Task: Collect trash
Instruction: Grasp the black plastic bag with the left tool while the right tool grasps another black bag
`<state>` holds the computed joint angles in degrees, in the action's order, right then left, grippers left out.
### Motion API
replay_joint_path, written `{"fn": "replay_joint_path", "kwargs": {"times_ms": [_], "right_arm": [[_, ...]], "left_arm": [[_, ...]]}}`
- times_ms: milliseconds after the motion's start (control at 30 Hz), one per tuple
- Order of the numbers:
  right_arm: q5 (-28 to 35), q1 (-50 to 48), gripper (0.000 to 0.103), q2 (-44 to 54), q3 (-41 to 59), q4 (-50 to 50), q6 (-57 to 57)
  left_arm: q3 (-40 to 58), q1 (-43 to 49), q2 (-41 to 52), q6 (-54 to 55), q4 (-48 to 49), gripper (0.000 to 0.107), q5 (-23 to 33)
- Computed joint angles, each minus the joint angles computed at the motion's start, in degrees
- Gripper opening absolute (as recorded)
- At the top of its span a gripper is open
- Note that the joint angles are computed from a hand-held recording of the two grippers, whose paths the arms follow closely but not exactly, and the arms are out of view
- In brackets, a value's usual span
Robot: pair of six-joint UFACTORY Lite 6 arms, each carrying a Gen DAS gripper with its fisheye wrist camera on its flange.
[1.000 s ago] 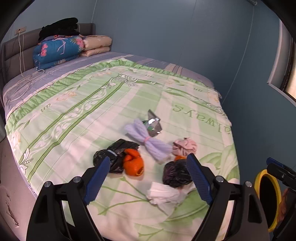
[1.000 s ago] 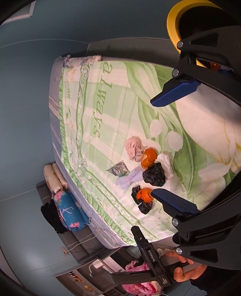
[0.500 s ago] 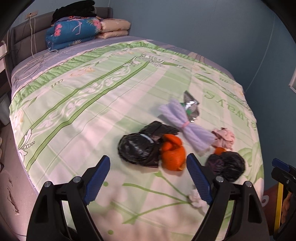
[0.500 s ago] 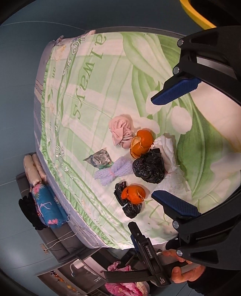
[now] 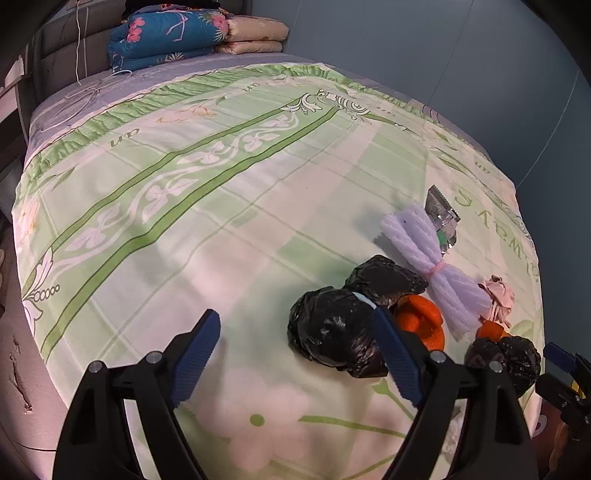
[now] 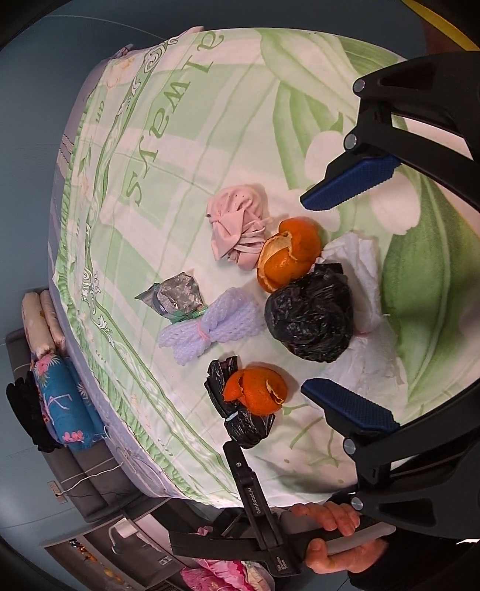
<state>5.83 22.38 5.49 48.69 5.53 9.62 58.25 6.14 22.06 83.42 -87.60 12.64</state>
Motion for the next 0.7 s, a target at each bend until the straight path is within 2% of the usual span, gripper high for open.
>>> {"fn": "replay_joint_path", "kwargs": {"times_ms": [100, 167, 267, 367, 433, 533, 600, 700], "right_arm": [[-0.45, 0.42, 0.089, 2.55, 1.72, 4.40, -3.78], [-0.64, 0.73, 0.089, 3.71, 2.64, 1.27, -0.27], [-0.86, 0.76, 0.087, 5.66, 3.80, 6.46, -4.55], [-1.35, 1.43, 0.083, 7.05, 4.46, 0.35, 2.11], [-1.12, 1.86, 0.080, 8.18, 5.11, 1.27, 1.46], [-0.89, 2.61, 0.071, 9.74, 5.85, -6.73, 10.08], [-0.58, 3.00, 0.061, 10.54, 6.30, -11.30, 15.16], [-0.81, 3.23, 0.055, 10.78, 6.18, -12.29, 16.72]], "left_arm": [[2.11, 0.17, 3.08, -0.56, 0.01, 0.079, 1.05], [2.94, 0.30, 4.55, 0.18, -0.86, 0.079, 2.31], [3.62, -0.38, 5.73, 1.39, -1.56, 0.077, 2.49], [4.46, -0.84, 6.62, 1.40, -1.31, 0.069, 3.58], [4.76, -1.30, 6.99, 1.72, -1.07, 0.058, 4.19], [4.68, -2.32, 7.11, 3.51, -1.99, 0.045, 4.51], [4.78, -2.58, 7.11, 4.00, -2.30, 0.040, 4.59], [4.61, -2.11, 7.12, 4.92, -3.20, 0.034, 5.69]]}}
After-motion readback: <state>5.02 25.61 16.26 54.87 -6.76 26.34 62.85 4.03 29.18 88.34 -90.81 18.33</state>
